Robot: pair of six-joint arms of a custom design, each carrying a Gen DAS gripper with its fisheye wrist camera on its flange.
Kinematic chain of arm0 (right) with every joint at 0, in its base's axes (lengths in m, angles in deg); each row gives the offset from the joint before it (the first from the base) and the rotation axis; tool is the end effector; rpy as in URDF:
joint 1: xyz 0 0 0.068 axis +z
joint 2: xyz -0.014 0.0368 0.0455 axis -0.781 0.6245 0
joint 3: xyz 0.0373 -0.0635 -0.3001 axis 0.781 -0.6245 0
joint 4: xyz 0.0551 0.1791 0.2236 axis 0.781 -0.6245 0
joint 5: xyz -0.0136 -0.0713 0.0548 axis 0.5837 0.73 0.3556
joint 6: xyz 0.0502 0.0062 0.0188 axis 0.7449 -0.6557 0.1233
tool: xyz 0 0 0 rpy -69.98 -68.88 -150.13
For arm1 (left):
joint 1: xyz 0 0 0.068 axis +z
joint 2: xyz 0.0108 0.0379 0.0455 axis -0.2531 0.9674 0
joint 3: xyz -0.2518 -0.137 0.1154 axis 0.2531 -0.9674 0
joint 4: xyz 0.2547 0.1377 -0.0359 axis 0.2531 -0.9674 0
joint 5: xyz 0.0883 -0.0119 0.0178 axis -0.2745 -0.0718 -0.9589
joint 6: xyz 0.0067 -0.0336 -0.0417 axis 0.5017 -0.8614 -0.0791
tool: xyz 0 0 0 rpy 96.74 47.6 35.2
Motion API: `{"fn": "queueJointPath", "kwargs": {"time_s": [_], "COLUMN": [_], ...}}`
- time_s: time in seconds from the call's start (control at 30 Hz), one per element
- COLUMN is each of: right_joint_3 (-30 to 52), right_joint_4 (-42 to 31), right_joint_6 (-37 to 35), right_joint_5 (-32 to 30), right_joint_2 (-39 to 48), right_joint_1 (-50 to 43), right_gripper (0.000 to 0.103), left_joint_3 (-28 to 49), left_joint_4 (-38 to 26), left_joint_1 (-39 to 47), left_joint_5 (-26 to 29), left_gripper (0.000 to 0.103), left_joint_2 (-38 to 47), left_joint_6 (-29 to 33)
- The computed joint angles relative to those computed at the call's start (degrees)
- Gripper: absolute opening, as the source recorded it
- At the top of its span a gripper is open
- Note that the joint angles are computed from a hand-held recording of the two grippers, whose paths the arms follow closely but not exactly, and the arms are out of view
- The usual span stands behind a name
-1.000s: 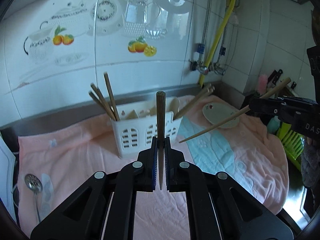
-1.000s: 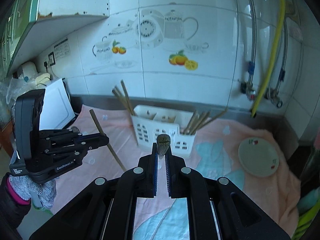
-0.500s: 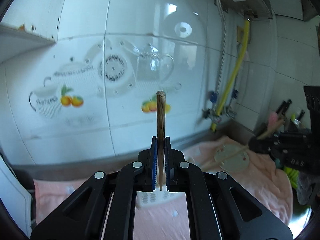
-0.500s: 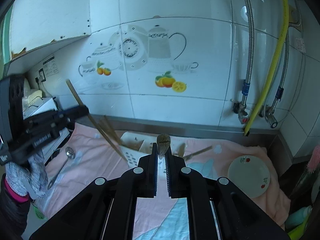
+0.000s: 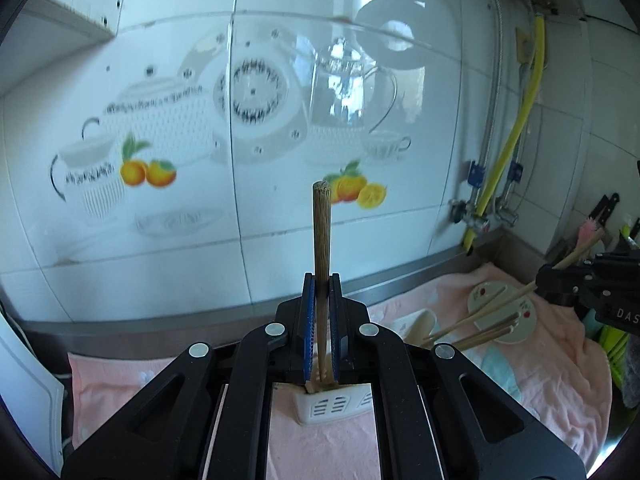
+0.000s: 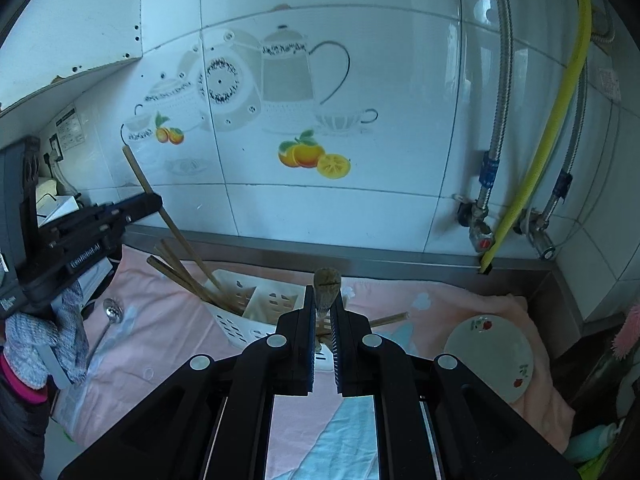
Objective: Organize utensils
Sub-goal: 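Lift both held chopsticks upright and carry them above the white holder, then open both tools to drop the chopsticks into the white holder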
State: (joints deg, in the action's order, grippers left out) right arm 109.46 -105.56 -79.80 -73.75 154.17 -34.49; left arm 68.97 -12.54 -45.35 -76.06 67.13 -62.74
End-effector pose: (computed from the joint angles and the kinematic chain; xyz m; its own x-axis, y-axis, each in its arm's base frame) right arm 0.2680 0.0757 0.3619 -0.6281 -0.0261 -0.7777 -0.0765 0.9967 0.0283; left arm 0.3429 -0.2019 0.3378 -0.4306 0.1609 -0.8881 0.4464 0.8931 -0.0547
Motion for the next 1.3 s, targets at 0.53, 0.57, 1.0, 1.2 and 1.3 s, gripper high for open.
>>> {"fn": "queueJointPath", "kwargs": {"time_s": [0.53,0.57,1.0,1.2,1.3], "right_joint_3": [1.42,1.53,1.61,0.84,0.3], "right_joint_4": [0.33,0.4,1.38,1.42,1.17], "right_joint_6": [0.02,0.12,1.48,1.96,2.07], "right_joint_5": [0.01,-0.03,0.02,1.41,2.75], "right_joint_2": [7.47,7.81,8.52,6.29,5.02], "right_joint_1": [0.48,0.5,0.43,1.14,1.9], "right_gripper": [0.007,0.007,0.015,0.039,0.046], "left_joint_3": [-0.22,-0.29,-2.67,-5.2,-6.57], "left_joint_4": [-1.91,-1.96,-0.63,0.1,0.24], "left_joint_1": [1.03,1.04,0.84,0.56,0.51], "left_joint_5": [1.52,1.36,1.2,0.37,-0.22], "left_gripper": [0.006,0.006,0.034,0.047,0.055], "left_joint_2": [0.75,0.78,-1.74,-4.51,-6.02], "left_joint_6": [-0.65,-0.74,-0.46,-0.2,-0.12]}}
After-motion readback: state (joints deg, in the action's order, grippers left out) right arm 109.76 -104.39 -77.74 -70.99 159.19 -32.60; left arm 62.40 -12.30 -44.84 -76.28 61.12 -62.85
